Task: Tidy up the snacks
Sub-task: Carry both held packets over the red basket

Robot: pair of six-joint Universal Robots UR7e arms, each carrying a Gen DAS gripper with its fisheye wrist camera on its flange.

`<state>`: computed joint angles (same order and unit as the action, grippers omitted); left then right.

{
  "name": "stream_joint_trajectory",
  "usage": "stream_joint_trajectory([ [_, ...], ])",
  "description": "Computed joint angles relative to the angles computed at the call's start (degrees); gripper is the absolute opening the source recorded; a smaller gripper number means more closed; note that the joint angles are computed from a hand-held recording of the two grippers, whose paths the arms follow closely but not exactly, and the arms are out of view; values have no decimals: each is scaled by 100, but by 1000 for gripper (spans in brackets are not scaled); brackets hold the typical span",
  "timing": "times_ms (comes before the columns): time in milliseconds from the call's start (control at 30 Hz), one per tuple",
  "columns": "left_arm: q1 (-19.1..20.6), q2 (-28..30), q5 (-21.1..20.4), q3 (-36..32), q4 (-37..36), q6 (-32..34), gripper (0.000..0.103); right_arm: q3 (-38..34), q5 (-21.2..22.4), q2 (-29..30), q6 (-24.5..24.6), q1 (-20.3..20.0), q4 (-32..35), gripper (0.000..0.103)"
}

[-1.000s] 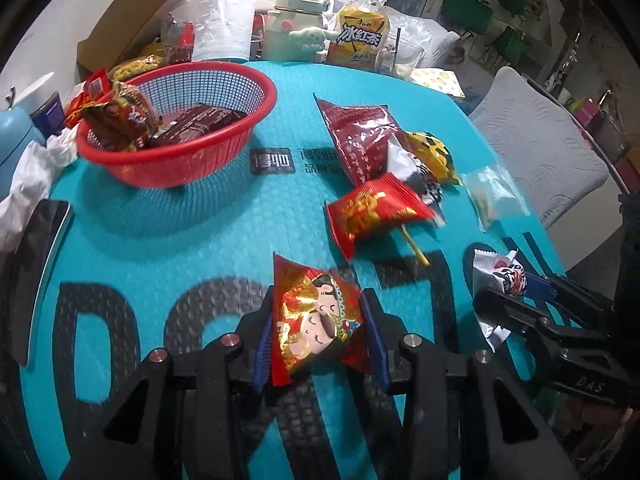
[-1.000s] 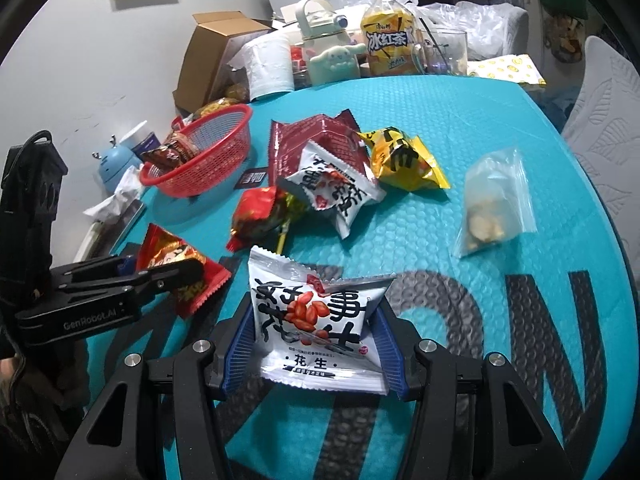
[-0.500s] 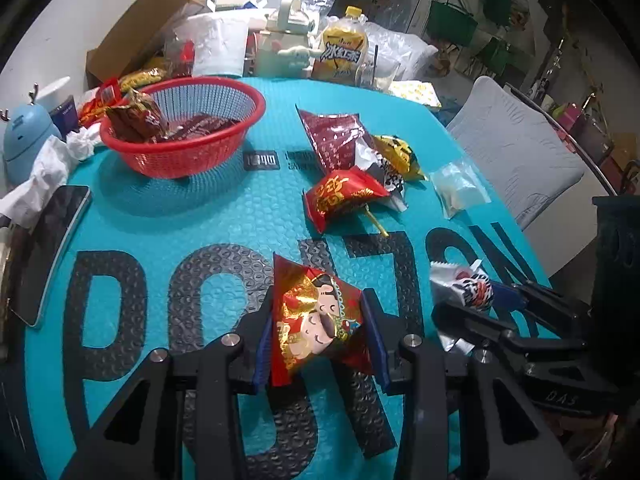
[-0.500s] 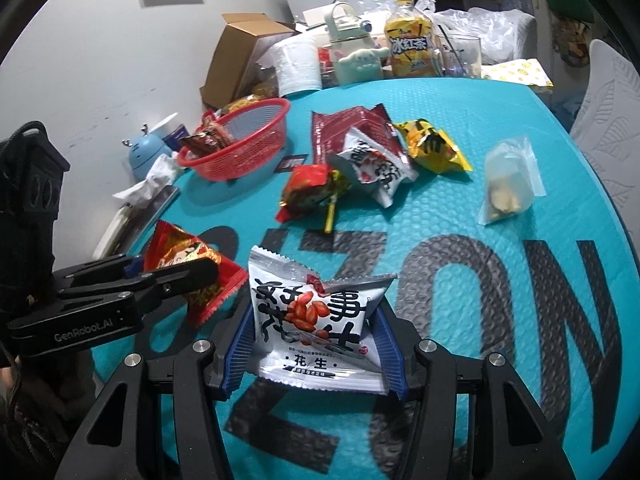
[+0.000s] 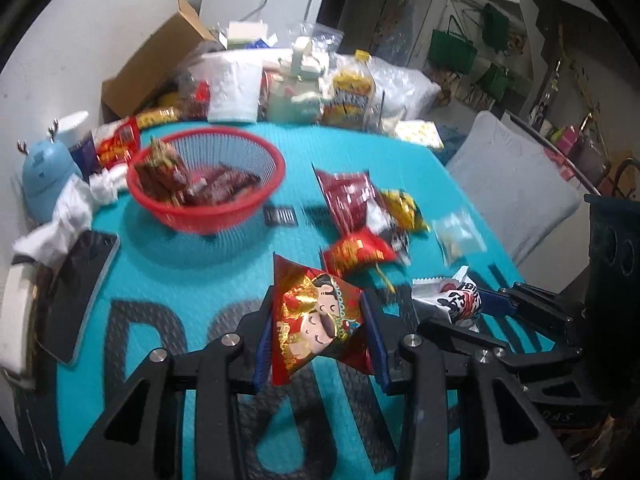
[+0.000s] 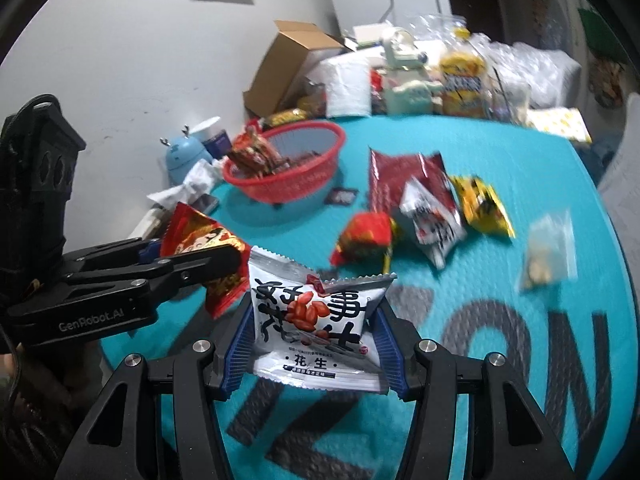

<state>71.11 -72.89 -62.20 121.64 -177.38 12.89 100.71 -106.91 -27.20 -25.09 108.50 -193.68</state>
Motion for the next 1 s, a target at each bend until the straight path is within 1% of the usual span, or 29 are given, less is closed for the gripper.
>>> stream_joint_trajectory([
  [133,-12,32,29,-222,-130,158,39,-355,95,53,-79,59,275,55],
  [267,-6,97,-42,-505,-191,355,39,-723,231,96,-119,108,543,55],
  [500,72,276,-136,-1065,-269,693,39,-1491,243,332,-361,234,866,55],
  [700,206,497,-196,-1595,-266,963,39,-2305,252,660,-568,305,1280,55],
  [1000,414,1028,-169,-2588,-199,1295,39,-3785,290,1344,-759,286,2103,55],
])
